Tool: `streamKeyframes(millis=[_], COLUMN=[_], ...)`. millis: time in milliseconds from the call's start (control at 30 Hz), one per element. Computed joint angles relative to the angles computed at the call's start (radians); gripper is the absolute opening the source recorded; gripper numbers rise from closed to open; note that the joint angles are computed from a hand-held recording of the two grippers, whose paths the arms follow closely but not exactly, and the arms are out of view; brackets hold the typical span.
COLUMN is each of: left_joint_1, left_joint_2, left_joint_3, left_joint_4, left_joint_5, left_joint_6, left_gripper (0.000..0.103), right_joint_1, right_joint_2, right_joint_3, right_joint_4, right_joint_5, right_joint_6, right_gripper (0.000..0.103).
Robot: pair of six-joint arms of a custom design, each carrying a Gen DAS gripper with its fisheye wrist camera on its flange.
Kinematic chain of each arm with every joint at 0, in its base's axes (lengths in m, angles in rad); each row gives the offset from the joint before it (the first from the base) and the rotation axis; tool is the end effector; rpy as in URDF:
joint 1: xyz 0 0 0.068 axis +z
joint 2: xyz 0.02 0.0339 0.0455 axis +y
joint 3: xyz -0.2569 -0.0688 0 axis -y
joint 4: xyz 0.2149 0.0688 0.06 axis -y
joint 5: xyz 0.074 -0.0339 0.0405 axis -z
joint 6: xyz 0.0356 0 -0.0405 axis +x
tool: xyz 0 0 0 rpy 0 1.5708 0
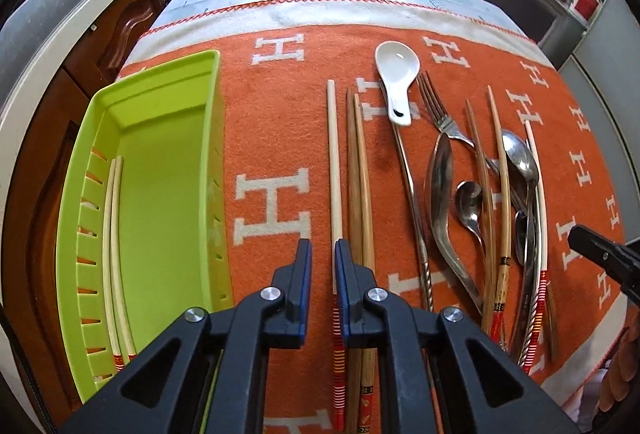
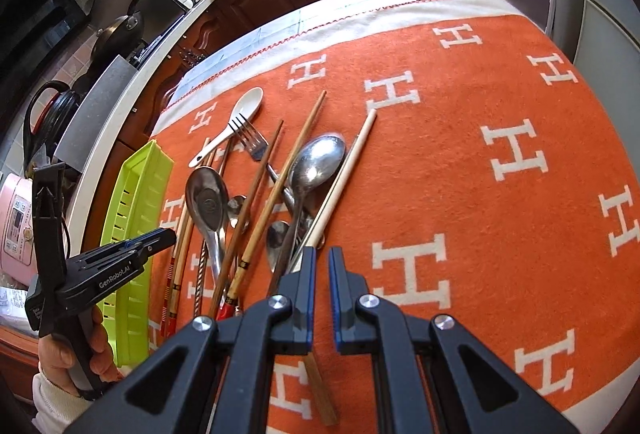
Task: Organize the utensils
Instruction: 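Move both open grippers back over the chopsticks beside the spoons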
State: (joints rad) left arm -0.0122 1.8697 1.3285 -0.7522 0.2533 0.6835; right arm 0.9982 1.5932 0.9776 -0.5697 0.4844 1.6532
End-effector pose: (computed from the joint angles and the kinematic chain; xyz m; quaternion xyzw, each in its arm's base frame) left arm 0.3403 -0.0131 0.1954 0.3513 0.9177 -0.0729 0.1707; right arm 0.1632 0.2226 0.1975 0.3500 0.8874 0.1233 0.2735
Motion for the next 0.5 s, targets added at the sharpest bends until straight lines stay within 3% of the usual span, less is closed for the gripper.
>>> streamKeyframes(millis=[200,300,400,500], left_joint_1=[-0.034,-0.03,-0.021,-0.029], left_joint_2=[-0.022,-0.018,-0.01,-0.05], left_joint_3=[-0.038,-0.027,-0.013,-0.078], left_joint_4=[0.008,-0.018,-0.05,0.01], left_joint_5=[-0.056,-0.041,-0.022,-0.031], left_joint_6=[0.01,0.001,-0.004,-0.001], left_gripper=[0.011,0.012,0.018,0.02], right_joint_1=[0.001,0.005,0.007,0.012], right_joint_2=[-0.005,-0.01,-0.009,-0.016], right_joint_3=[-0.022,-0.032,-0.035,-0.048], right_joint_4=[0.019,0.025,0.028,0.04], right_joint_5=[-0.005,-0.005,-0.009,0.001], right_joint_6=[0.016,0.018,0.021,0.028], right_gripper=[0.006,0.006,0.006,0.006])
